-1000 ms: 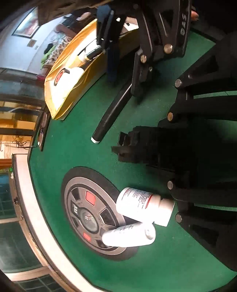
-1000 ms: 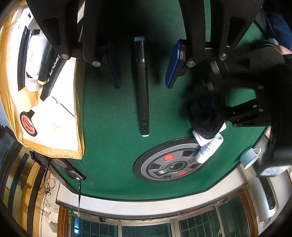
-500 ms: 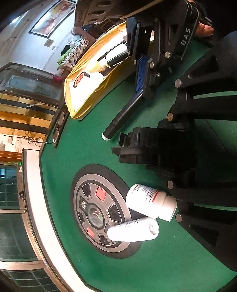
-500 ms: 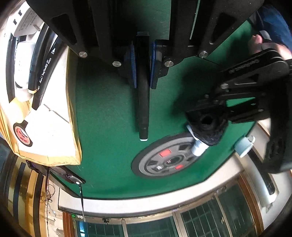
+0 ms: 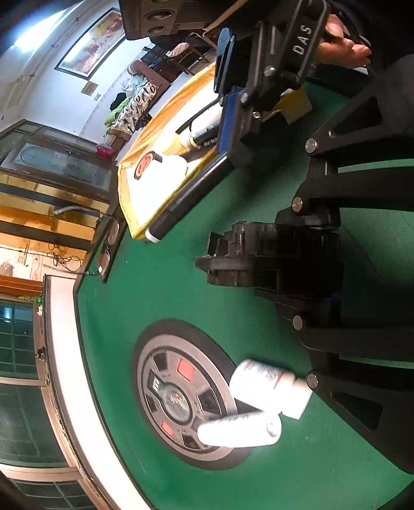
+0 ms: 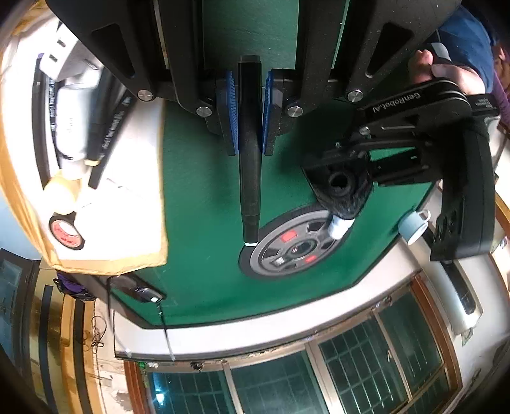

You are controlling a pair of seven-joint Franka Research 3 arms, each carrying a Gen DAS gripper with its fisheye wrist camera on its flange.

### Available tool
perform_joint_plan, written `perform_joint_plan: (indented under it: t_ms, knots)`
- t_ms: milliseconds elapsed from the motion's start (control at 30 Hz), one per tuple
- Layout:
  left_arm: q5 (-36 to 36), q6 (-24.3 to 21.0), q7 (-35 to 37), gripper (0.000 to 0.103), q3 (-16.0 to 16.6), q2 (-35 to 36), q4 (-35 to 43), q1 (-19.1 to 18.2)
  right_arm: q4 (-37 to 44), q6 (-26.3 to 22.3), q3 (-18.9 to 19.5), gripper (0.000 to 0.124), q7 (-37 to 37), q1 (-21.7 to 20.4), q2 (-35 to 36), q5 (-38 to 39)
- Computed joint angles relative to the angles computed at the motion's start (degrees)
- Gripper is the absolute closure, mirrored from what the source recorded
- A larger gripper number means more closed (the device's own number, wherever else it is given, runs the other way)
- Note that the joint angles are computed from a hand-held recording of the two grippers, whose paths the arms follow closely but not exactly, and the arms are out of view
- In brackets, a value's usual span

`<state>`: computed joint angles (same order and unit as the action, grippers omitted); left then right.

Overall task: Organize rigid objects
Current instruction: 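Carry the black part and marker over the white tray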

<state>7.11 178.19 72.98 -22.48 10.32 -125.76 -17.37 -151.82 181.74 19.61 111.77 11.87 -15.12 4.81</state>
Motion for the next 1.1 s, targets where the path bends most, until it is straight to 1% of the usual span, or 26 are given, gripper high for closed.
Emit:
perform_joint_plan:
  t_ms: [33,67,200,267,400,567,700,733,900,933,1033,1100]
  knots:
    - [-0.9,0.1,0.7,0.079,-1.1,0.2,0.2,0.6,-0.5,0.4,-0.3,0.111,0.1,0.0,-0.6,0.2]
    - [-1.0,0.3,0.6,0.079,-1.2,0.3,0.4,0.5,-0.8,0.9,-0.3,0.111,0.2,-0.2,-0.8,0.4]
    - [-0.5,0.1,-0.5,0.079,-1.0,1.3,2.1,-0.9,-2.4,2.0,-3.9,0.111,-1.6,2.7,-2.2,2.9]
    - [-0.5,-0.4,-0.6,0.079,-1.5,2.1,3.3,-1.0,-3.0,2.6,-5.3,0.111,-2.8,3.9,-2.7,4.1]
    - [0.4,-1.5,-1.5,0.079,-1.1,3.5,6.0,-2.4,-4.5,3.9,-7.8,0.111,-5.0,5.7,-4.2,6.8]
    - [2.3,-4.2,-2.3,0.079,-0.2,6.5,11.4,-5.1,-7.0,4.9,-11.3,0.111,-7.2,7.5,-6.9,10.1]
    - [3.9,-6.4,-2.6,0.079,0.5,8.9,15.7,-6.9,-9.5,5.6,-12.5,0.111,-8.7,6.5,-9.9,11.9]
    - [4.0,-6.9,-2.4,0.079,0.4,9.4,16.7,-7.2,-9.8,5.7,-13.2,0.111,-9.1,6.6,-10.3,12.2]
    - [6.2,-10.3,-3.7,0.079,2.0,12.3,21.9,-10.2,-11.7,6.8,-18.2,0.111,-11.1,8.6,-12.2,13.8]
    - [6.3,-10.7,-3.7,0.079,2.0,12.6,22.4,-10.3,-12.3,7.2,-19.9,0.111,-11.6,9.5,-12.9,14.0]
    - [7.1,-12.4,-4.3,0.079,2.5,14.1,25.1,-11.7,-13.1,7.6,-21.9,0.111,-12.6,10.1,-13.8,14.5]
    - [7.4,-12.8,-4.5,0.079,2.6,14.4,25.8,-12.1,-13.6,7.6,-22.4,0.111,-13.0,9.7,-14.5,15.0]
